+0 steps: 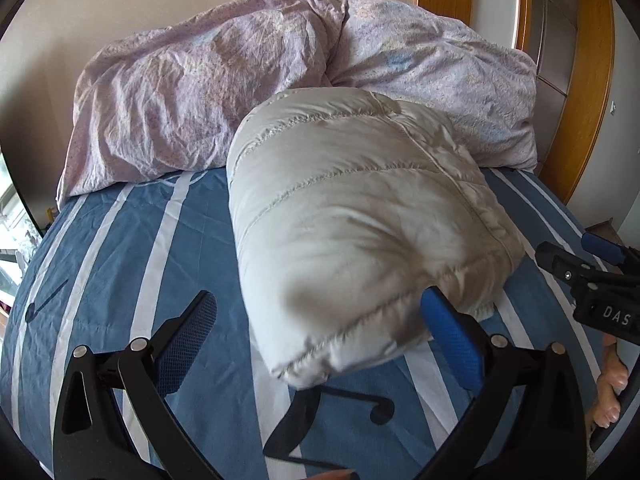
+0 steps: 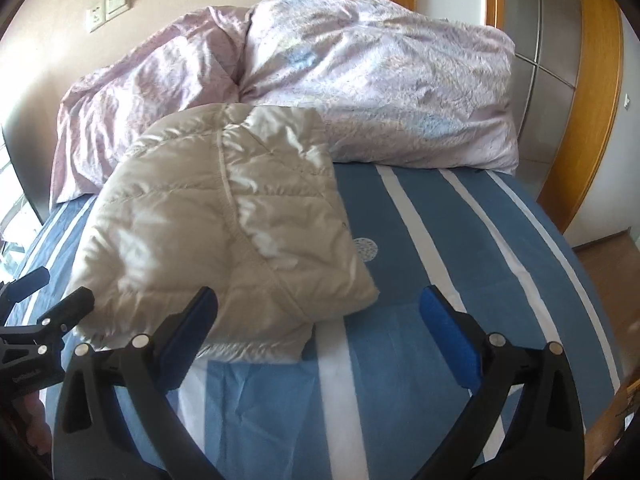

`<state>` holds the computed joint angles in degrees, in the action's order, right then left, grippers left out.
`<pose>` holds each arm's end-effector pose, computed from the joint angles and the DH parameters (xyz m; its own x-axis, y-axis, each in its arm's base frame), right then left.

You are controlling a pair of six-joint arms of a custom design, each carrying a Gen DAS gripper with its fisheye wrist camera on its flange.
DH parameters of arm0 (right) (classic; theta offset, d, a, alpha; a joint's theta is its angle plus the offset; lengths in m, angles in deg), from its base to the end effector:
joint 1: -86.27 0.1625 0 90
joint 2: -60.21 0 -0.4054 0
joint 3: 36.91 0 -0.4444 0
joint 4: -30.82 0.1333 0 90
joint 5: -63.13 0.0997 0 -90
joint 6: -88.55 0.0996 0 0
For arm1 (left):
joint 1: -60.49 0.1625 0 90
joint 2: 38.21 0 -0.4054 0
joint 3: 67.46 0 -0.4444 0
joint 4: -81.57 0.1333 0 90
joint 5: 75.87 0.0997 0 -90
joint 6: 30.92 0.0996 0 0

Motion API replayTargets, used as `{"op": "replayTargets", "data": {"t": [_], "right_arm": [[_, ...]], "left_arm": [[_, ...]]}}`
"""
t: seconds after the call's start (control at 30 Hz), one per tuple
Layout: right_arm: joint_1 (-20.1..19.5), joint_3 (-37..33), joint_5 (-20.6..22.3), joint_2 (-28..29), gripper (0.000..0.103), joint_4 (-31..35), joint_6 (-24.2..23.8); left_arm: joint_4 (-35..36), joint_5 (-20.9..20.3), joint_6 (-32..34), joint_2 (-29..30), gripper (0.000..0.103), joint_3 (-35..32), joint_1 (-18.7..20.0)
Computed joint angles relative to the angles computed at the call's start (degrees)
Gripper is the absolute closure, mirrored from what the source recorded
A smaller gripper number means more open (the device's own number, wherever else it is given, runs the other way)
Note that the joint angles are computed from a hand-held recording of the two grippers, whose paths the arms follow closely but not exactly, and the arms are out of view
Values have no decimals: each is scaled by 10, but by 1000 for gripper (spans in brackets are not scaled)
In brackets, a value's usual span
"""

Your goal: Fold large clothes

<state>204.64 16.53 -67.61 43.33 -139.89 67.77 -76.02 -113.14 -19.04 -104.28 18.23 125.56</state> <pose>0.4730 -0.7322 0.0308 -0.7043 -0.1866 0.6849 -0.6319 0.6045 -0.4851 -0.1000 -0.7195 0.4175 -0.7231 -0.1498 -0.6743 0.4405 0.6519 -0.6172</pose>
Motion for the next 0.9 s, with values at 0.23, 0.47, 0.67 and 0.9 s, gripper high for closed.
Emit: {"op": "replayTargets", "data": {"t": [0.23,0.47,0.67,0.9], "right_arm": [[9,99,38,-55,2,-19,32],[24,161,21,-76,2,-52,24],[30,196,22,-96,2,-51,37],[35,208,-2,-108,2,-47,43]], "left_arm": [[-8,24,-33,-56,1,69,-18],[-9,41,-73,-101,1,128,-36],[48,40,-116,-130,1,149,-49],[109,37,-164,-141,1,152,-55]]}}
